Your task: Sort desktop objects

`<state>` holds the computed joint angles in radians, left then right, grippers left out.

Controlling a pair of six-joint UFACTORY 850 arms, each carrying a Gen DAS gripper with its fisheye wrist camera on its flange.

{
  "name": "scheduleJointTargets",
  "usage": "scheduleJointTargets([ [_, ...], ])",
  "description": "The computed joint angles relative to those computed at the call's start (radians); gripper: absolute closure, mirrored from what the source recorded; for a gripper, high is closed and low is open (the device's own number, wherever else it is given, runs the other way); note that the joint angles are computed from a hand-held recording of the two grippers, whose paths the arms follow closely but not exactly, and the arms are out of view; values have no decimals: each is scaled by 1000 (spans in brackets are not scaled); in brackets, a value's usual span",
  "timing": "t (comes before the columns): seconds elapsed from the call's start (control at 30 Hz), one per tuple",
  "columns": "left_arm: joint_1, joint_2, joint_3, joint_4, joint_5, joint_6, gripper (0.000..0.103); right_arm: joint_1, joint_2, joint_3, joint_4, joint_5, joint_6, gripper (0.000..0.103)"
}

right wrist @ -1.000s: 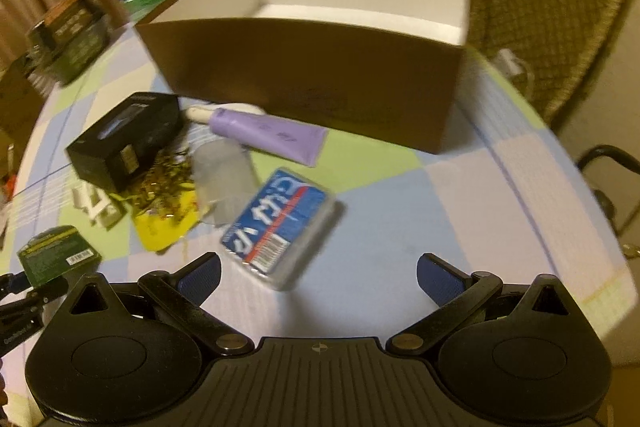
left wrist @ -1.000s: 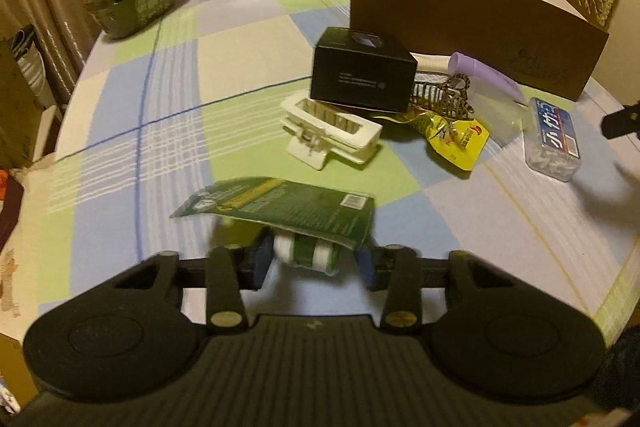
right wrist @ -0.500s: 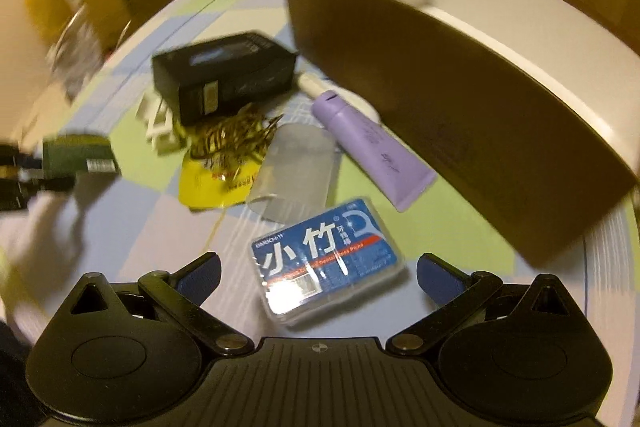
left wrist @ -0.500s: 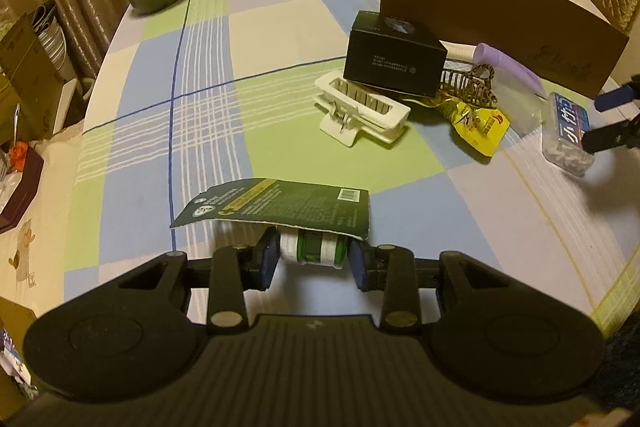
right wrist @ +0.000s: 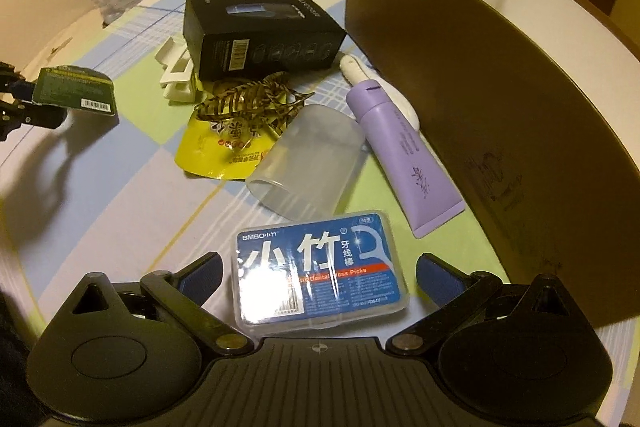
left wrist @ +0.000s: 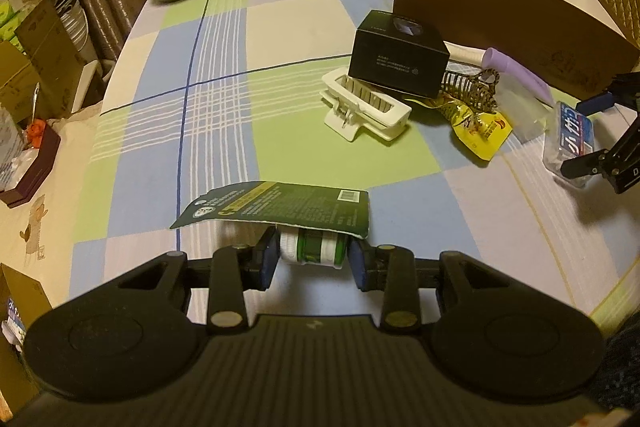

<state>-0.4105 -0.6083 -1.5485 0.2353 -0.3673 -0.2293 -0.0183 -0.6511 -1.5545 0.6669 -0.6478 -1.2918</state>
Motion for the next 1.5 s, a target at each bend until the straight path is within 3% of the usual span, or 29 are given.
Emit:
scheduleJointTargets([
  [0.1,-6,5,6,23,-5,-35,72,-2,-10,-16,-4,-23,-18,17],
  [0.43,-26,13,13,74,-18,-90,72,-4,21,19,-4,-9,-32,18],
  [0.87,-42,35,-43,69,-3,-33,72,-55,82,14,144,-88,-8,18],
  [1.2,-55,2,-160,-117,42,199,72,-78,121,-17,264,-97,-74,19],
  [1.5,-76,-142,-405,-390,48,503,72,-114,79,-149,278,-84,-36,18],
])
